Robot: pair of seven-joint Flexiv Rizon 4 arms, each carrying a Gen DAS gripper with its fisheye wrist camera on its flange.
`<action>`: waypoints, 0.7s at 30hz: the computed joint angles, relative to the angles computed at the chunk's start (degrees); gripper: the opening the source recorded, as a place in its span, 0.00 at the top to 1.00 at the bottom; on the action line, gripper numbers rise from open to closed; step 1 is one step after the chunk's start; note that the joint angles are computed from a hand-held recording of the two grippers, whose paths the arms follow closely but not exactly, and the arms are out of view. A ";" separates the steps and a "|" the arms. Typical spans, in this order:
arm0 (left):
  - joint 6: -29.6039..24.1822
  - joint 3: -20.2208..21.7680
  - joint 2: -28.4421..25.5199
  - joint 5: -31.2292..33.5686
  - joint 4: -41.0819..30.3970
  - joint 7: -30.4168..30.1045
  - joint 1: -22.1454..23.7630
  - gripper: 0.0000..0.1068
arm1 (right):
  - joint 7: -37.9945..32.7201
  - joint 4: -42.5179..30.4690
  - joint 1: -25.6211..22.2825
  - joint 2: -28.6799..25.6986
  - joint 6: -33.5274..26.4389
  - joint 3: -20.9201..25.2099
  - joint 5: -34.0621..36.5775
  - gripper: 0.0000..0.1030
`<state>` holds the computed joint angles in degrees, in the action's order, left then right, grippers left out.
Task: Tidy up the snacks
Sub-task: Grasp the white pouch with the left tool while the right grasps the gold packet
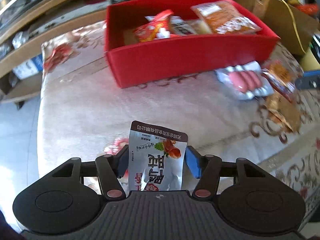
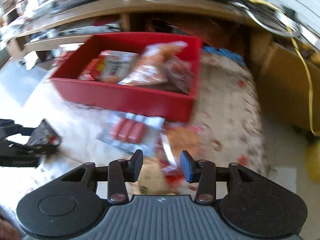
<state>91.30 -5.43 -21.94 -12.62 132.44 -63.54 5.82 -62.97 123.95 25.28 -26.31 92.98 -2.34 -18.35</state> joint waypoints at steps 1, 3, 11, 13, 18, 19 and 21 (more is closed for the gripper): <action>0.42 -1.86 0.35 -0.59 0.70 1.03 1.26 0.41 | 0.58 0.29 -0.18 0.09 -0.37 -0.38 0.46 0.66; 0.61 -7.02 1.03 -1.82 1.98 2.27 5.26 0.43 | 1.39 0.95 -0.27 0.26 -0.73 -1.08 0.79 0.66; 1.04 -19.57 1.37 -6.04 4.27 5.21 14.96 0.43 | -6.13 -1.90 -8.81 -2.25 -6.71 11.11 1.55 0.66; 0.76 -20.83 1.12 -6.48 4.18 5.34 15.81 0.43 | -7.49 -2.84 -9.59 -3.03 -8.18 12.74 2.35 0.65; 0.95 -20.30 0.79 -6.33 3.91 5.20 14.82 0.42 | -9.19 -5.38 -8.87 -5.25 -8.67 13.10 3.69 0.61; 0.79 -22.24 0.90 -6.68 4.35 5.66 16.62 0.42 | -9.54 -5.49 -8.92 -5.14 -9.02 13.32 3.81 0.61; 0.40 -21.73 0.77 -6.57 4.11 5.57 16.26 0.41 | -12.11 -6.80 -12.24 -5.60 -10.26 17.48 6.73 0.61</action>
